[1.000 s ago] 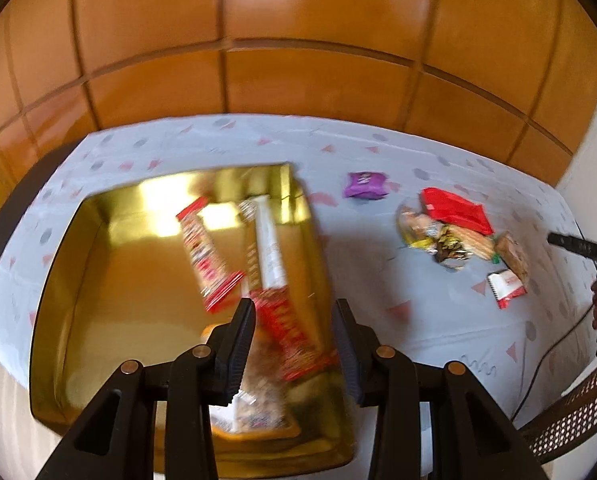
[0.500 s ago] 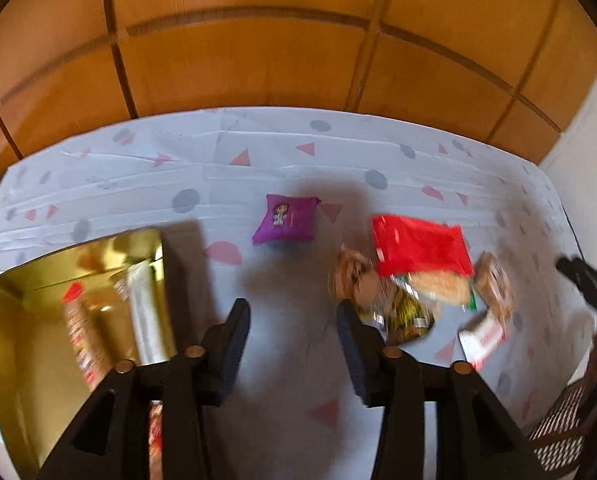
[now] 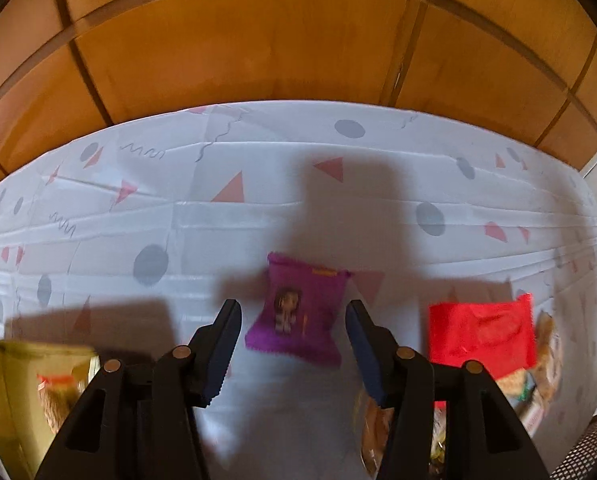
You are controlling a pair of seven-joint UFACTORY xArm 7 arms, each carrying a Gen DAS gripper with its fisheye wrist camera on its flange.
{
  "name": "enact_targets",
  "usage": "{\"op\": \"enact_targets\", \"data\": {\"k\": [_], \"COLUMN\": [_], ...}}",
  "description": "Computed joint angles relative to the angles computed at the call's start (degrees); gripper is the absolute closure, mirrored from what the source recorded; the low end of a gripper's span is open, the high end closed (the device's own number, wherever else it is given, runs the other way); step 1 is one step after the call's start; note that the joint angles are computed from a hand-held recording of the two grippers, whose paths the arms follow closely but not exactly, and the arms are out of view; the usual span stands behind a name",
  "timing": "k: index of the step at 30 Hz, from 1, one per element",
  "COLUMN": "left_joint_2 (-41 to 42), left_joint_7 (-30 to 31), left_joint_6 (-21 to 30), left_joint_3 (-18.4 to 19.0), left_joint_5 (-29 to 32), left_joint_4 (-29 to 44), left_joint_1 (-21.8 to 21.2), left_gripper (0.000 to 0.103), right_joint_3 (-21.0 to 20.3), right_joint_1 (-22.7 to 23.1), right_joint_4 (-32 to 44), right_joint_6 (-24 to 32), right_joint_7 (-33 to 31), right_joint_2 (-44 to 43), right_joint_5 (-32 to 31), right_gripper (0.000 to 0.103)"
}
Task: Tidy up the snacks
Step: 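Grasp the purple cartoon-printed packet with the left gripper, then lift the purple packet with the left gripper while the right grasps the tan pastry packet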
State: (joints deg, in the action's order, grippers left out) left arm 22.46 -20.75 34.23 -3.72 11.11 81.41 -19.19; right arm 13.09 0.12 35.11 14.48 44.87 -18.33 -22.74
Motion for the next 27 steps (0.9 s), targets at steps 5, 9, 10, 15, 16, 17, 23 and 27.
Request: {"op": "enact_targets", "data": {"k": [5, 9, 10, 15, 16, 17, 23, 27], "left_joint_2": [3.6, 1.1, -0.3, -9.2, -11.8, -14.0, -25.5, -29.9], "left_joint_7": [-0.4, -1.0, -1.7, -5.6, -7.2, -8.0, -10.3, -7.9], "left_joint_6": [0.8, -2.0, -2.7, -8.0, -9.3, -10.3, -16.5, -18.9], "left_joint_3": [0.4, 0.4, 0.6, 1.1, 1.1, 0.7, -4.1, -7.8], "left_joint_5": [-0.3, -0.6, 0.1, 5.4, 7.1, 8.0, 12.7, 12.4], "left_joint_4": [3.0, -0.7, -2.6, -12.4, -15.1, -17.4, -31.0, -38.7], "left_joint_1": [0.1, 0.2, -0.2, -1.7, -2.0, -1.8, -0.4, -0.7], "left_gripper": [0.054, 0.063, 0.063, 0.063, 0.063, 0.063, 0.063, 0.063], "right_joint_3": [0.2, 0.9, 1.1, 1.1, 0.9, 0.5, -3.4, -3.3], "right_joint_1": [-0.3, -1.4, -1.8, -3.5, -3.9, -4.0, -1.8, -1.3], "right_joint_4": [0.1, 0.0, 0.0, -0.5, -0.7, -0.9, -2.8, -2.2], "right_joint_6": [0.1, -0.1, -0.1, 0.3, 0.5, 0.6, -0.3, 1.0], "right_joint_7": [0.4, 1.7, 2.2, 5.4, 6.2, 6.7, 5.0, 3.1], "right_joint_2": [0.1, -0.1, -0.2, -1.1, -1.4, -1.5, -2.2, -1.5], "right_joint_5": [-0.4, -2.1, -2.6, -3.4, -3.2, -2.7, 4.7, 6.1], "right_gripper": [0.021, 0.021, 0.021, 0.021, 0.021, 0.021, 0.021, 0.021]}}
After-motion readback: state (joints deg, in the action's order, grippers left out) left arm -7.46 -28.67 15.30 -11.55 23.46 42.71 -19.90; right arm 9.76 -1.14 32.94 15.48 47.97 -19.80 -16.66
